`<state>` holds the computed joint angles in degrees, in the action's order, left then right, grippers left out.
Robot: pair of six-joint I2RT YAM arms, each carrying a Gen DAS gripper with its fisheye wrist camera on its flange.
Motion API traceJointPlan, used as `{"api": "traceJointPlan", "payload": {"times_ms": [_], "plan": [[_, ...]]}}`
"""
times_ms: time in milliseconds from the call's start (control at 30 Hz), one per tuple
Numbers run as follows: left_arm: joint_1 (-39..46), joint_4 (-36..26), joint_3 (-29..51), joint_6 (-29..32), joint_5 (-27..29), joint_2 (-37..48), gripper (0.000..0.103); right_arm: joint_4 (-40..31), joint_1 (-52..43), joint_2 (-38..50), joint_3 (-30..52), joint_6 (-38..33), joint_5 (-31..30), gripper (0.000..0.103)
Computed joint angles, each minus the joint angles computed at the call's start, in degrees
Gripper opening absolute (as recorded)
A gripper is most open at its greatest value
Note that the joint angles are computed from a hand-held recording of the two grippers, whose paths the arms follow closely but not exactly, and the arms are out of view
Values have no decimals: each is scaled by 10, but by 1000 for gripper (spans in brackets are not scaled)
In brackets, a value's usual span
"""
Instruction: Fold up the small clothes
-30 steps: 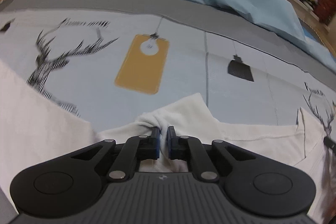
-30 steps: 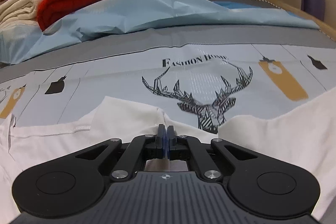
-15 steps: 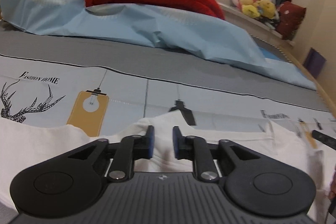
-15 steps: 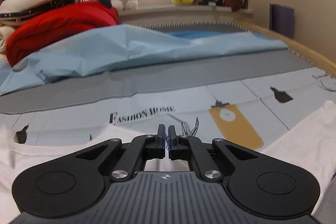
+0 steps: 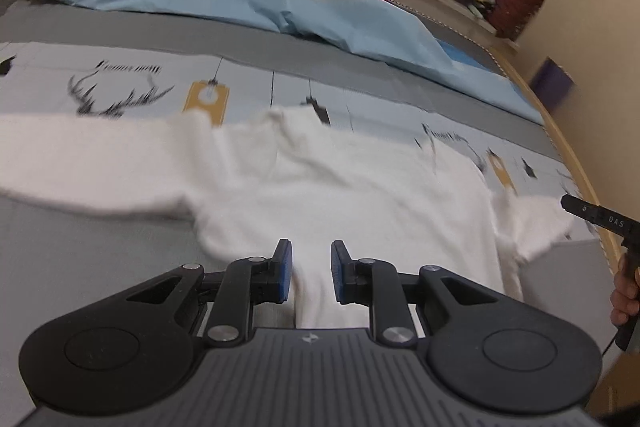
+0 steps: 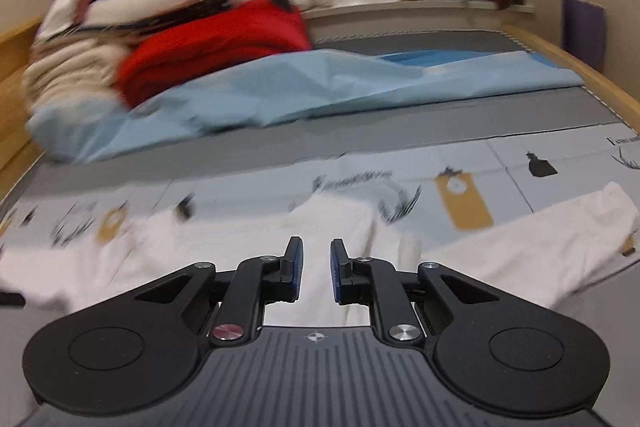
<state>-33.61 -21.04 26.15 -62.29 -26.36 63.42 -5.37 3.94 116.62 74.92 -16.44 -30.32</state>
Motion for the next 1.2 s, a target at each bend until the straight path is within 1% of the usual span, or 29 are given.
{"api": "traceJointPlan", "payload": {"times_ms": [33, 67, 133, 167, 200, 233, 267, 300, 333, 400, 433, 467, 533, 600, 700, 733, 800, 833, 867, 933, 967, 1033, 1200], "plan": [[-53, -37, -6, -59, -27, -24, 23, -10, -12, -30, -33, -25, -11, 16], [-102, -63, -11, -115, -50, -36, 23, -19, -23, -54, -61, -46, -20, 21], [-202, -87, -23, -241, -95, -17, 23, -31, -49, -95, -120, -88, -35, 24], [-246, -79, -32, -297, -106, 12, 23, -25, -60, -111, -150, -97, -36, 24], [-260, -63, -34, -323, -73, 54, 23, -14, -76, -124, -183, -100, -33, 24], [-246, -63, -23, -323, -18, 85, 22, -10, -91, -130, -208, -96, -33, 24], [-243, -51, -23, -326, 8, 101, 22, -21, -100, -131, -217, -96, -29, 24], [-241, -33, -27, -323, 10, 101, 22, -55, -101, -132, -214, -106, 0, 24], [-233, -14, -31, -311, 13, 104, 26, -47, -104, -144, -227, -108, 10, 24], [-211, 16, -26, -286, 38, 134, 40, -8, -117, -172, -261, -107, -11, 24], [-197, 30, -21, -276, 58, 154, 51, -1, -119, -176, -267, -108, -11, 24], [-185, 46, -18, -268, 79, 174, 53, 5, -122, -178, -275, -110, -6, 24], [-171, 71, -9, -261, 107, 209, 53, 15, -121, -184, -286, -111, 19, 24], [-164, 97, -3, -243, 126, 239, 54, 26, -125, -185, -289, -106, 23, 24], [-153, 99, 24, -193, 160, 291, 54, 33, -138, -190, -294, -111, 19, 25], [-153, 93, 34, -176, 170, 311, 52, 35, -140, -191, -297, -112, 22, 25], [-157, 91, 46, -140, 190, 340, 28, 36, -142, -189, -296, -111, 26, 26], [-161, 91, 47, -125, 194, 344, 14, 32, -145, -184, -290, -114, 25, 28], [-170, 88, 46, -113, 185, 341, 10, 31, -145, -185, -291, -117, 27, 29], [-185, 83, 33, -102, 169, 318, 8, 34, -144, -185, -295, -127, 33, 33], [-191, 79, 26, -104, 164, 308, 8, 37, -143, -186, -297, -131, 35, 35], [-203, 65, 8, -120, 159, 284, 7, 37, -137, -184, -297, -135, 40, 36], [-250, -17, -12, -157, 149, 212, 7, 37, -121, -177, -298, -142, 48, 36]]}}
